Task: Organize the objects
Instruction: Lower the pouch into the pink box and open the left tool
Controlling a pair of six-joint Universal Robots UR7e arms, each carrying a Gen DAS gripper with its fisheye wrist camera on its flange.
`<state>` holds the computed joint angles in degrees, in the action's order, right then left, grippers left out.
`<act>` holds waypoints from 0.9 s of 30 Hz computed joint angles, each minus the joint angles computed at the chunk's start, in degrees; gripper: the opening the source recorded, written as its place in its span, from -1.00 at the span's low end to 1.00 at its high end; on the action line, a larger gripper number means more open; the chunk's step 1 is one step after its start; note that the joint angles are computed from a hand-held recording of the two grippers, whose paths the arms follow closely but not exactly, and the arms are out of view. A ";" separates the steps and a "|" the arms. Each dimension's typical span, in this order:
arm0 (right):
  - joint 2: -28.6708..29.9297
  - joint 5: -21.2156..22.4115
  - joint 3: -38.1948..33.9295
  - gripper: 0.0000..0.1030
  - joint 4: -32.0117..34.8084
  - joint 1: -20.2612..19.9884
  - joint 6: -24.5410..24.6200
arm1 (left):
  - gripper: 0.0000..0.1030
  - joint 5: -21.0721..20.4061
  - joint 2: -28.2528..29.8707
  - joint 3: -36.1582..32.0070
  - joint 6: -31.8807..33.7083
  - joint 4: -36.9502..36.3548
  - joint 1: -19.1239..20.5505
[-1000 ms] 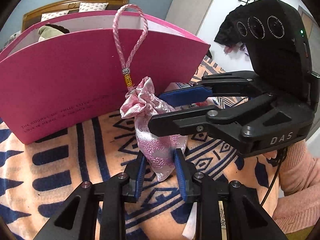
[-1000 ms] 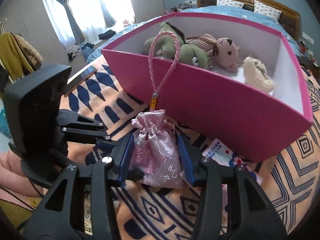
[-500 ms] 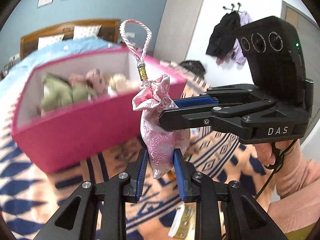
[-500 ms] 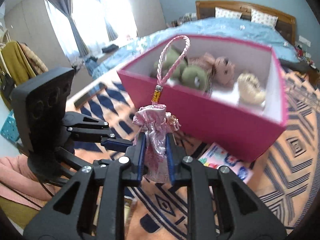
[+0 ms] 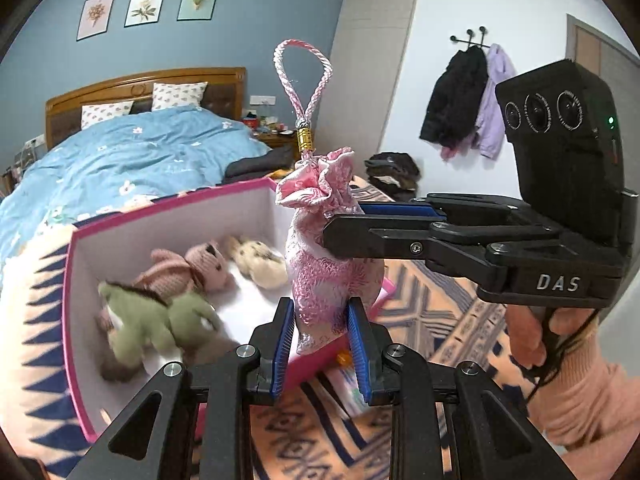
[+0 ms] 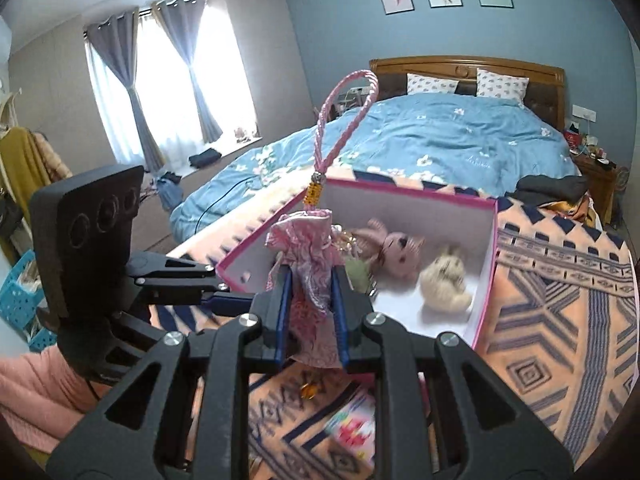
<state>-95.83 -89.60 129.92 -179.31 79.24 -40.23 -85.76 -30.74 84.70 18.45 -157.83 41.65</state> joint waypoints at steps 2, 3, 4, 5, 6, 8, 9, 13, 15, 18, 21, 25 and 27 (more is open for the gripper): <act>1.00 -0.02 -1.84 -0.58 1.05 0.08 0.64 | -0.48 0.62 1.23 -2.48 -0.50 1.54 0.28; 1.89 -0.93 -2.46 -0.58 0.15 0.39 0.65 | -0.48 1.45 1.99 -3.76 -0.58 2.13 0.31; 2.86 -1.65 -3.50 -0.58 0.17 0.58 0.91 | -0.48 2.09 2.59 -4.74 -0.72 2.61 0.44; 3.48 -2.01 -4.25 -0.58 0.41 0.59 1.02 | -0.48 2.83 3.39 -6.06 -0.86 3.30 0.48; 4.37 -2.73 -5.29 -0.59 0.53 0.67 1.19 | -0.48 3.86 4.41 -7.56 -1.07 4.01 0.46; 6.23 -4.27 -7.29 -0.58 1.19 0.85 1.74 | -0.48 6.07 6.27 -10.29 -0.82 5.18 0.37; 7.32 -5.33 -8.18 -0.59 0.92 1.03 1.92 | -0.48 7.45 7.41 -11.93 -1.01 6.20 0.35; 10.49 -7.31 -11.27 -0.58 1.94 0.77 2.90 | -0.48 9.53 10.03 -16.58 -2.90 10.86 0.80; 11.91 -8.05 -12.93 -0.58 3.49 0.36 3.77 | -0.48 10.94 11.48 -19.03 -3.93 13.22 1.05; 13.99 -9.29 -15.17 -0.58 5.24 -0.24 4.82 | -0.48 12.63 12.80 -21.23 -5.36 16.09 1.37; 15.98 -11.38 -17.19 -0.58 6.59 -0.28 5.62 | -0.44 13.57 13.16 -21.88 -6.53 17.71 1.51; 18.36 -15.77 -19.31 -0.54 6.61 0.15 7.92 | -0.43 14.48 13.68 -22.83 -7.65 18.87 1.97; 19.08 -16.98 -20.01 -0.43 6.22 0.04 9.29 | -0.43 14.38 13.87 -23.20 -7.96 19.23 2.24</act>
<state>-76.75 -106.58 109.91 -173.09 79.28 -30.94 -71.38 -16.87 61.50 10.48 -138.59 43.89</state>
